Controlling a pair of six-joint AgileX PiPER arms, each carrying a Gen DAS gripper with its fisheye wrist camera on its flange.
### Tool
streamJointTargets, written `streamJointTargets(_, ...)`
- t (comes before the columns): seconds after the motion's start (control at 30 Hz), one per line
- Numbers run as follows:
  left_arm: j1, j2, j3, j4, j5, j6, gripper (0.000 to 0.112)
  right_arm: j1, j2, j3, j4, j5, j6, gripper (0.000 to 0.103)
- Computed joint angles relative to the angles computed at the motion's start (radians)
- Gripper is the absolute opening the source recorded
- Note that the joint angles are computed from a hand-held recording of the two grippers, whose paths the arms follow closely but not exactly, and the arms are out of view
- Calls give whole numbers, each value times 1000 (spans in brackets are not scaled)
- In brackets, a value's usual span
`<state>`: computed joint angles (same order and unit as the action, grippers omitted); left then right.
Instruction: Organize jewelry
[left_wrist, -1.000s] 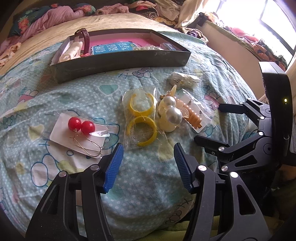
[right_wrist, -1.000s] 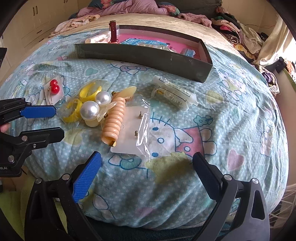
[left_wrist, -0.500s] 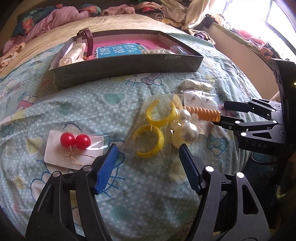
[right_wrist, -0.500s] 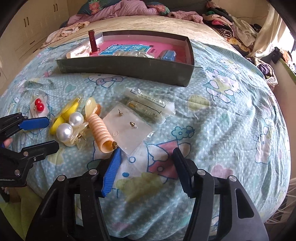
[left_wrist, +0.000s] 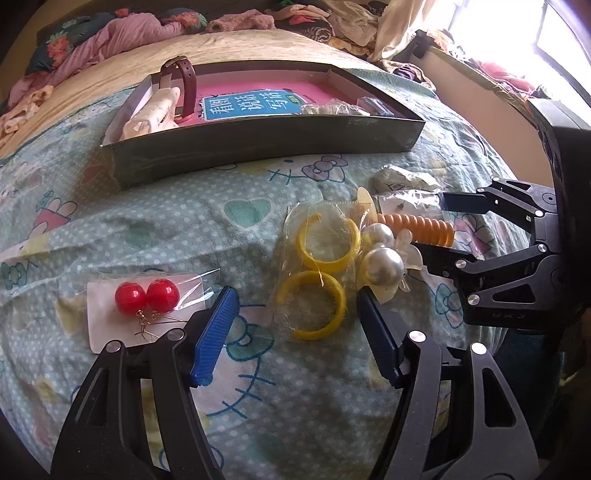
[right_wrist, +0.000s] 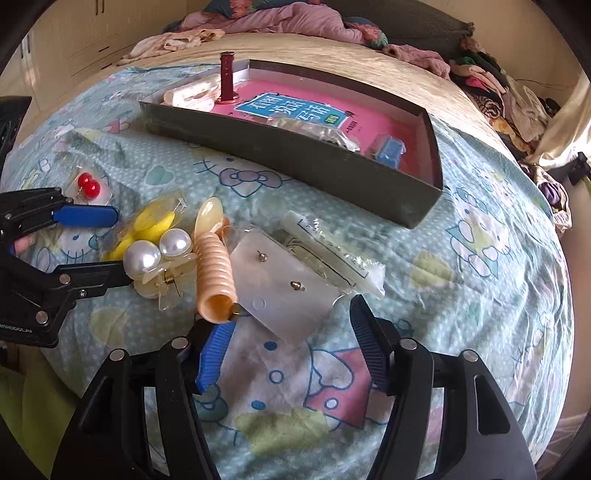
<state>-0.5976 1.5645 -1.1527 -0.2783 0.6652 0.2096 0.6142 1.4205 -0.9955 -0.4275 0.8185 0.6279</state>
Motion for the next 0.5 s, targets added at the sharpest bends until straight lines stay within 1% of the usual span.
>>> streamJointTargets(0.03,-5,0,1,21,-6,-13,52,0,8,-3,1,-8,-8,66)
streamJointTargets(0.07,-10,3,-1,43,-12,-27,43,-3,16,-5,3,-18,-16,66)
streamJointTargets(0.13,6,7,-5,10,-8,4,41,-15,31,-12,11,-34,-38,66)
streamJointTargets(0.17,15,7,-9,-8,-3,21,38,-16,42,-18,8,-41,-38,65)
streamJointTargets(0.2,22,3,-10,-20,-3,32,33,-16,47,-19,2,-48,-34,64)
streamJointTargets(0.27,40,-3,-11,-53,2,56,33,-13,40,-10,-13,-66,-21,59)
streamJointTargets(0.4,61,-21,-19,-91,12,89,33,-30,-25,29,8,-99,-9,34)
streamJointTargets(0.43,64,-26,-21,-100,15,96,33,-47,-49,40,38,-113,-25,31)
streamJointTargets(0.5,69,-35,-27,-110,18,102,33,-69,-84,57,67,-119,-33,30)
